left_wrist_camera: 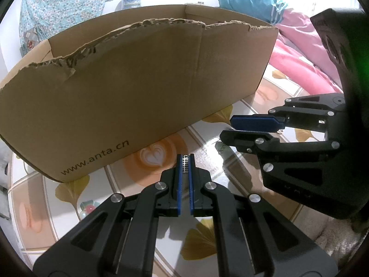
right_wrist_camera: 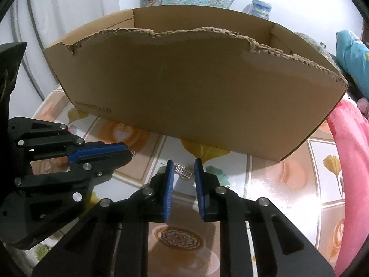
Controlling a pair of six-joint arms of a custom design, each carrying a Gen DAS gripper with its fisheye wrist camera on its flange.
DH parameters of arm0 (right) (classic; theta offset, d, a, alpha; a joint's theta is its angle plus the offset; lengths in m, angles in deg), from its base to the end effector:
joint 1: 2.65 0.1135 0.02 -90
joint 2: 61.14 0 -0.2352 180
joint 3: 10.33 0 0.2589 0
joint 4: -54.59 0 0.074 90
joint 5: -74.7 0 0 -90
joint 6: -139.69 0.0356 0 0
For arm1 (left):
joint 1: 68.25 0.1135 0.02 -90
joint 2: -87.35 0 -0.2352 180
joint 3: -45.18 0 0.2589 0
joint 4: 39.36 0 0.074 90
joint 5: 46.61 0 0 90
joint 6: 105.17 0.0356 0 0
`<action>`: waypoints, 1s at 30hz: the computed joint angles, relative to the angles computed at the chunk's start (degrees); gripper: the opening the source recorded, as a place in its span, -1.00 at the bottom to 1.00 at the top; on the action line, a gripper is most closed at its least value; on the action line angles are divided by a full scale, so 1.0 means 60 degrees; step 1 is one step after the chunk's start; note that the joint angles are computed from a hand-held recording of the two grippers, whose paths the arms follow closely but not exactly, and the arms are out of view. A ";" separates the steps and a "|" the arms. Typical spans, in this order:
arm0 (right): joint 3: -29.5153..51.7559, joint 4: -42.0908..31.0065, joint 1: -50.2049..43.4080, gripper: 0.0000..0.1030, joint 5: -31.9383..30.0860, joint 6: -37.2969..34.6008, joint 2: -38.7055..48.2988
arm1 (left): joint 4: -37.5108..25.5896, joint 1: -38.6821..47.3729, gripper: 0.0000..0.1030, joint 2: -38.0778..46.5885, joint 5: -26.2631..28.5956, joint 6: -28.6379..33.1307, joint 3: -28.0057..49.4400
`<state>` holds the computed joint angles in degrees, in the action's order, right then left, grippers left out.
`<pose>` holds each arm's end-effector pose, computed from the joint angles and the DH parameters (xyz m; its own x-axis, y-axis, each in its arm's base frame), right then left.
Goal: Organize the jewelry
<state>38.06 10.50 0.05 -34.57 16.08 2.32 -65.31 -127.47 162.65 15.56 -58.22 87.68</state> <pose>0.2193 0.0221 0.1642 -0.5961 -0.5512 -0.5838 -0.6525 0.7563 -0.0478 0.1333 -0.1914 0.1106 -0.7537 0.0858 -0.6515 0.1660 0.9841 -0.0625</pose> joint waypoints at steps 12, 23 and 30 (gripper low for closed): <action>0.0158 -0.0600 -0.0444 -0.83 -0.0757 -0.0511 -0.0192 | 0.0085 0.0036 -0.92 -0.0328 0.0034 0.0058 -0.0288; 0.2307 -0.2523 -0.0895 -0.53 -0.1715 -0.3278 0.2124 | 0.0055 0.0042 -0.92 -0.0336 0.0070 0.0115 -0.0246; 0.3167 -0.2855 -0.0556 -0.53 -0.1096 -0.4952 0.3103 | 0.0104 0.0083 -0.92 -0.0285 0.0116 0.0140 -0.0215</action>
<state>57.06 -6.63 -3.29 -41.15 -13.63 20.94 -64.68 -126.97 160.95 16.25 -57.38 86.39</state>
